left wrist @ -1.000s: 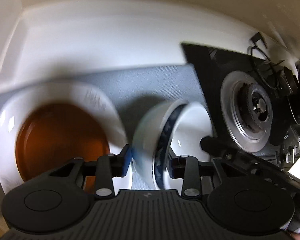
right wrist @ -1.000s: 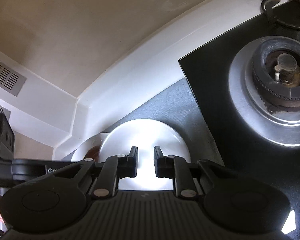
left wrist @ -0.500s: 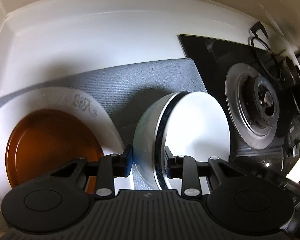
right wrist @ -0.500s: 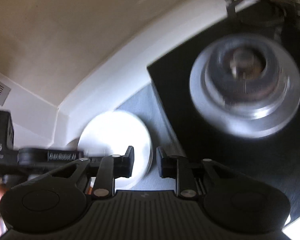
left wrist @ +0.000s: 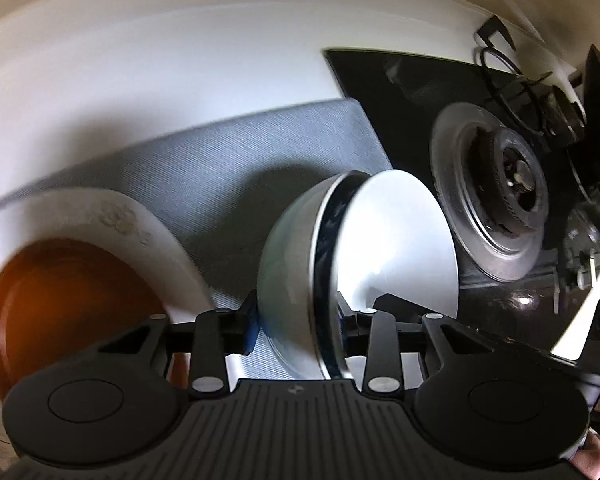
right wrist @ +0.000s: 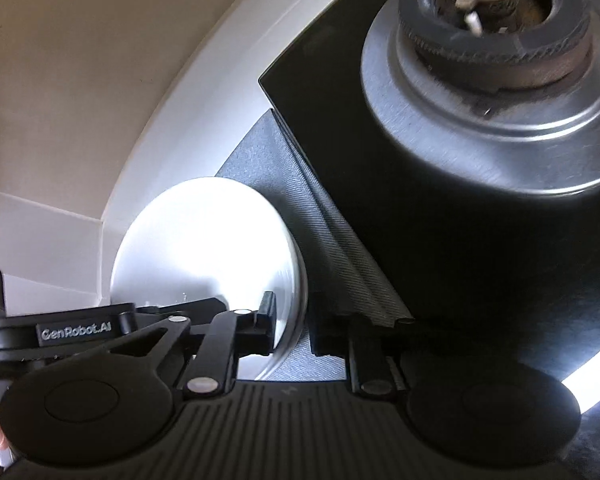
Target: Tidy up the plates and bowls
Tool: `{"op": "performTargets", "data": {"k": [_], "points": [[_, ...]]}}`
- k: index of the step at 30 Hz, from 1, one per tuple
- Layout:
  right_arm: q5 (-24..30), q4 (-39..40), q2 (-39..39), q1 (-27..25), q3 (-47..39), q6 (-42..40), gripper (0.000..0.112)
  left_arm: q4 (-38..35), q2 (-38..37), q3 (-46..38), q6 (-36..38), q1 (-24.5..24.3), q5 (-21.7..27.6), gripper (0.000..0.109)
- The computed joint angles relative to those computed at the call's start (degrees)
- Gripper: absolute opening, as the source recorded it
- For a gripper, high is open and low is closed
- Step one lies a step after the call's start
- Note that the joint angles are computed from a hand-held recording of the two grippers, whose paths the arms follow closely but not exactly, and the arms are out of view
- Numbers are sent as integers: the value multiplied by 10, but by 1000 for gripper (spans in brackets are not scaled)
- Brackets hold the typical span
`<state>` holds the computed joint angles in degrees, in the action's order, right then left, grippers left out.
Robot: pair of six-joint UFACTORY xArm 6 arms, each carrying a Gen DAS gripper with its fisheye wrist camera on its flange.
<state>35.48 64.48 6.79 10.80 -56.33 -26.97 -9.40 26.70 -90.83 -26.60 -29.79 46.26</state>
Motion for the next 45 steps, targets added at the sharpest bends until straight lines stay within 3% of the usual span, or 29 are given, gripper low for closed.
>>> {"op": "performTargets", "data": {"k": [4, 9, 13, 18, 21, 22, 23, 25, 29, 33, 39, 45], "points": [[-7, -64, -22, -13, 12, 24, 18, -11, 14, -4, 2, -15, -27, 42], [-1, -111, -29, -19, 6, 37, 21, -45, 13, 0, 10, -11, -17, 40], [3, -93, -29, -13, -5, 4, 30, -8, -3, 16, -2, -7, 3, 37], [34, -78, -14, -25, -16, 19, 34, -42, -20, 40, 4, 6, -5, 33], [57, -28, 10, -37, -23, 8, 52, -49, -19, 38, 12, 10, -6, 33], [62, 6, 18, -40, -22, -6, 53, -53, -16, 36, 16, 11, -7, 33], [67, 49, 27, -44, -22, -24, 53, -55, -13, 35, 21, 11, -9, 32], [68, 84, 33, -44, -18, -32, 39, -31, -10, 33, 33, 5, -14, 32], [32, 28, 12, -19, -10, -32, 37, 7, -23, 50, 9, -3, -33, 30], [41, 33, -14, -22, 5, -30, 34, 25, -51, 74, -10, -9, -48, 30], [39, 15, -33, -19, 0, -27, 33, 39, -77, 80, -43, -17, -22, 30], [59, 10, -86, -4, 17, -26, 33, 72, -171, 159, -106, -19, -35, 31]]}}
